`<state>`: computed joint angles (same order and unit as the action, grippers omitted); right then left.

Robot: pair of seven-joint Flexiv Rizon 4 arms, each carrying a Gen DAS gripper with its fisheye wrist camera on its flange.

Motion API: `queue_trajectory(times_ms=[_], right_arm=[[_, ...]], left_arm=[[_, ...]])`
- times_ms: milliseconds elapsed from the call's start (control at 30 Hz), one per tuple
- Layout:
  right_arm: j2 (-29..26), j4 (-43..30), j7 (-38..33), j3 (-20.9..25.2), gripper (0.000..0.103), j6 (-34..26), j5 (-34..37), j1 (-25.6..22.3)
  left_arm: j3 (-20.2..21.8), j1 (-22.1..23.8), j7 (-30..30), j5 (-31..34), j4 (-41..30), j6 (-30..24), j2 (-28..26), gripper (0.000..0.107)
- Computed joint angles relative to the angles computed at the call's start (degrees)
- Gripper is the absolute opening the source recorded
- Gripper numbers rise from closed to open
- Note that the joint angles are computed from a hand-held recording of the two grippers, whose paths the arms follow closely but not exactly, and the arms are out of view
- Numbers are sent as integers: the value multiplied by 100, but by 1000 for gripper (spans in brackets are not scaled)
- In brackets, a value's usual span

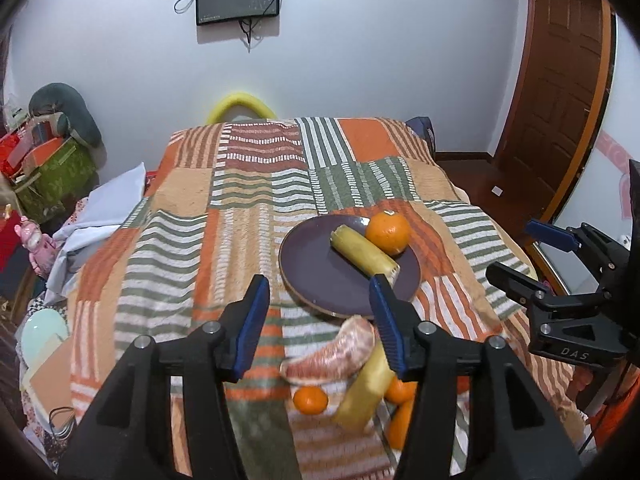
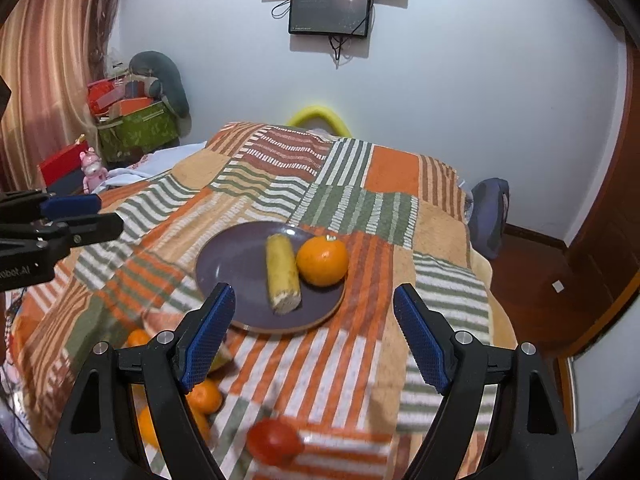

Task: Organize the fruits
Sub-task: 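Grasp the red tomato with the right gripper while the left gripper grasps the second corn cob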

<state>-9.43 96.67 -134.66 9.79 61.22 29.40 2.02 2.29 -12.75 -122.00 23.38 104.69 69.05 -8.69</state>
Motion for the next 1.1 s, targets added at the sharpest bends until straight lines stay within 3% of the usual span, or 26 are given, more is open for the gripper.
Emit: queue_trajectory(times_ms=[167,400,633,933,1100], right_arm=[[273,330,-52,-32,79,21,61,-21],[594,903,3,-183,82,77,-43,95],[614,1335,129,-282,82,104,-338,161],[329,1343,364,-313,82,-282,-451,79],[200,1296,370,-252,81,-366,-433,12]], left_arm=[[-52,-46,-253,205,344,-61,376,61],[-247,27,-283,218,672,-200,485,65],[-328,68,239,-544,894,-43,166,65],[-403,39,1147,-1620,797,79,-507,65],[-418,1,1622,-2075,660,105,-801,57]])
